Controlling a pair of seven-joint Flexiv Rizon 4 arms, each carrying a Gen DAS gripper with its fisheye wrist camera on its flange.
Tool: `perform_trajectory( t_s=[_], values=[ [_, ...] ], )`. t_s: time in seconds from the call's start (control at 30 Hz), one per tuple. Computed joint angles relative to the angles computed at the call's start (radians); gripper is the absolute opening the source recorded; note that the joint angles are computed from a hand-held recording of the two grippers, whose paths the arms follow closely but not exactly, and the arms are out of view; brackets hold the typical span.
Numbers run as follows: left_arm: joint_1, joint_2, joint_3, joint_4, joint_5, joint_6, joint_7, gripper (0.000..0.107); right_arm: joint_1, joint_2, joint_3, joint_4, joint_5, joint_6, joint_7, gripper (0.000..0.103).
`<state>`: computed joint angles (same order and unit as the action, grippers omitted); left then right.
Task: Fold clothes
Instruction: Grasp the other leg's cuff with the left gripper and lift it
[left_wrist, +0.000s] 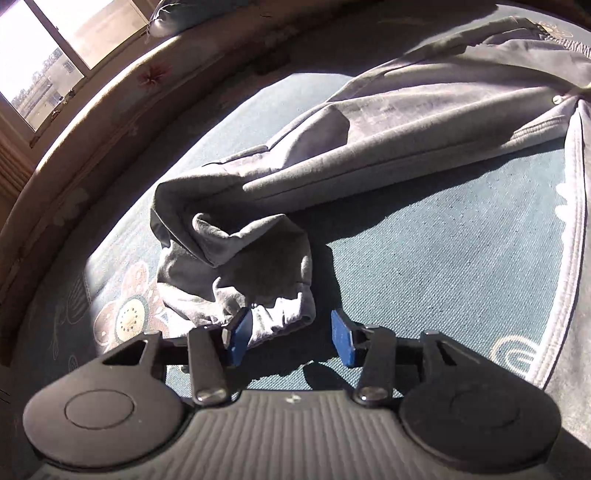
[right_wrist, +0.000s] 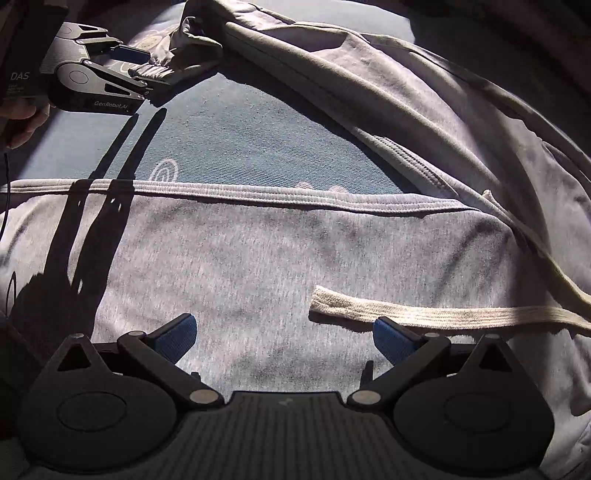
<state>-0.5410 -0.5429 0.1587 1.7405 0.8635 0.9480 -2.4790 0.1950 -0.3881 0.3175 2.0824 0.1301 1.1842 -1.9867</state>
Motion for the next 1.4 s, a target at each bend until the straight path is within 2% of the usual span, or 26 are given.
perform_trajectory(
  t_s=[0.07, 0.1, 0.13, 0.23, 0.4, 0.6, 0.77, 0.87, 0.93, 1.0, 1.1, 1.13, 1.3, 1.4],
  values=[
    [0.009, -0.003, 0.002, -0.001, 0.005, 0.021, -0.003, 0.041, -0.002, -0.009, 0.002, -0.017, 0.009, -0.011, 0.006, 0.103],
    [0.019, -0.001, 0.0, 0.004, -0.005, 0.034, 0.0, 0.037, -0.004, -0.011, 0.004, -0.023, 0.013, -0.019, 0.006, 0.103],
    [0.028, 0.004, 0.0, 0.009, -0.022, 0.039, -0.004, 0.02, -0.003, -0.013, 0.003, -0.026, 0.014, -0.02, 0.008, 0.103],
    [0.05, 0.036, 0.009, 0.039, -0.069, 0.071, -0.044, 0.009, 0.001, -0.016, -0.001, -0.034, 0.012, -0.022, 0.013, 0.103],
    [0.057, 0.132, 0.035, 0.068, -0.035, 0.043, -0.109, 0.009, 0.003, -0.016, 0.002, -0.052, 0.009, -0.021, 0.003, 0.103],
    [0.141, 0.273, 0.041, 0.119, 0.0, -0.034, -0.188, 0.009, 0.011, -0.024, 0.007, -0.073, 0.017, -0.009, 0.012, 0.103],
    [0.189, 0.353, 0.017, 0.147, 0.075, -0.108, -0.182, 0.009, 0.016, -0.027, 0.007, -0.083, 0.02, -0.015, 0.031, 0.103],
    [0.208, 0.393, -0.029, 0.18, 0.131, -0.092, -0.057, 0.009, 0.02, -0.023, 0.003, -0.078, 0.012, -0.016, 0.036, 0.103],
    [0.219, 0.409, -0.072, 0.211, 0.132, -0.097, 0.099, 0.009, 0.022, -0.021, 0.001, -0.075, 0.008, -0.018, 0.04, 0.103],
    [0.234, 0.414, -0.116, 0.249, 0.111, -0.095, 0.25, 0.009, 0.023, -0.02, 0.0, -0.073, 0.004, -0.019, 0.043, 0.103],
    [0.251, 0.404, -0.155, 0.306, 0.039, -0.088, 0.411, 0.011, 0.03, -0.022, -0.006, -0.072, -0.006, -0.021, 0.053, 0.103],
    [0.256, 0.4, -0.162, 0.327, 0.006, -0.08, 0.453, 0.017, 0.032, -0.023, -0.007, -0.073, -0.009, -0.022, 0.056, 0.103],
    [0.256, 0.36, -0.172, 0.374, -0.109, -0.089, 0.545, 0.019, 0.035, -0.031, -0.005, -0.084, -0.021, -0.028, 0.057, 0.103],
    [0.267, 0.364, -0.148, 0.402, -0.19, -0.082, 0.484, 0.019, 0.035, -0.034, -0.003, -0.088, -0.026, -0.029, 0.051, 0.103]
  ],
)
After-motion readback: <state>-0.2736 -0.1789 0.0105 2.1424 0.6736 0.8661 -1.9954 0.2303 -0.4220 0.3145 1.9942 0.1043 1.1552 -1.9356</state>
